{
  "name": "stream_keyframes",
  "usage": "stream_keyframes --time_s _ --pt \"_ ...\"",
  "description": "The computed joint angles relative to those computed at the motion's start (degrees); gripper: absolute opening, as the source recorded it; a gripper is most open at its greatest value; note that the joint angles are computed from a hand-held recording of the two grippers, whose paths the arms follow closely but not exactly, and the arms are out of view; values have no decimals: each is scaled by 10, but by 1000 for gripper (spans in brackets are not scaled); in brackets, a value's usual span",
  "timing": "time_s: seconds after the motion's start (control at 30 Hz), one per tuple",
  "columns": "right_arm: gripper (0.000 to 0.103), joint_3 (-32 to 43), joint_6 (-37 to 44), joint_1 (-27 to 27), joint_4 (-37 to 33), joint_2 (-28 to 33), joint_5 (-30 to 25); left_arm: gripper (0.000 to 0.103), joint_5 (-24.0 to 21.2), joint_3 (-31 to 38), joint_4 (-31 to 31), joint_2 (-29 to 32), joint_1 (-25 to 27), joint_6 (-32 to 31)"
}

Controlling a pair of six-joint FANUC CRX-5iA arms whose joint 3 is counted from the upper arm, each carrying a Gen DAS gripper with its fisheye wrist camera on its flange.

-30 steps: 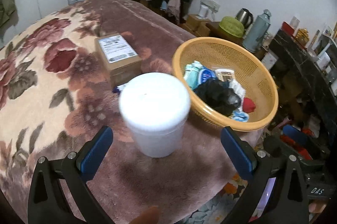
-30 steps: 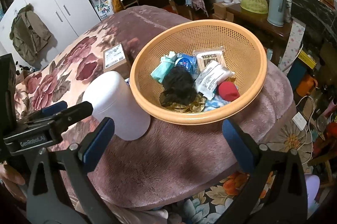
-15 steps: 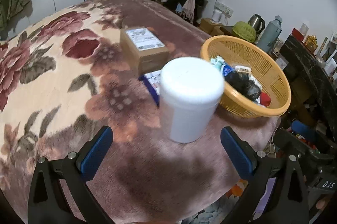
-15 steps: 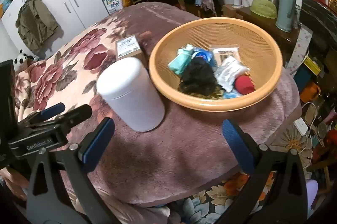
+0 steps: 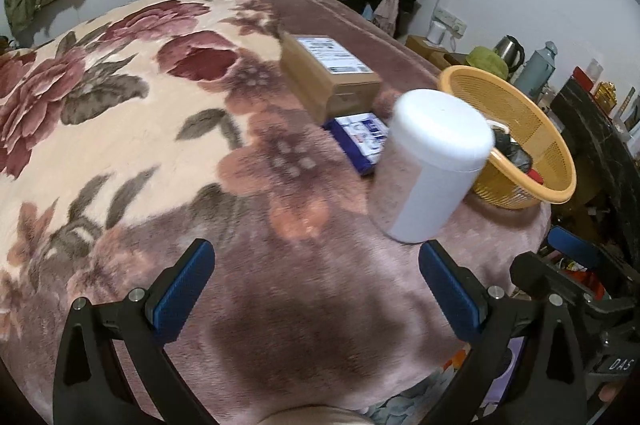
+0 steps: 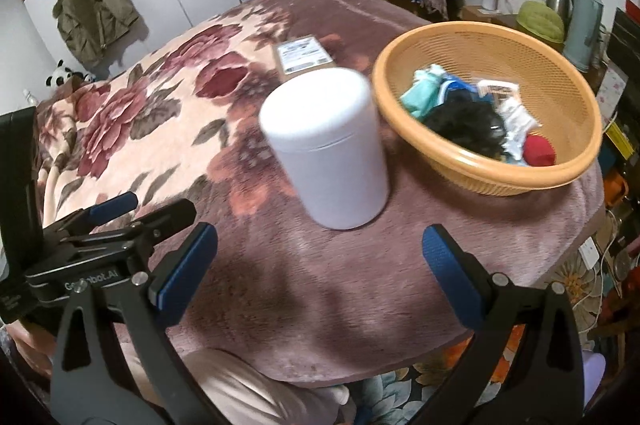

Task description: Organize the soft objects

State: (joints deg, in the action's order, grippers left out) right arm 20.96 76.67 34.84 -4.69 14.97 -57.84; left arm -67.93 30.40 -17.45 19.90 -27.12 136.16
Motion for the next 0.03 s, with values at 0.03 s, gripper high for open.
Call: stream_keyframes --time_s 0.03 --pt "103 -1 -1 3 0 0 0 102 5 -17 -1 -11 3 6"
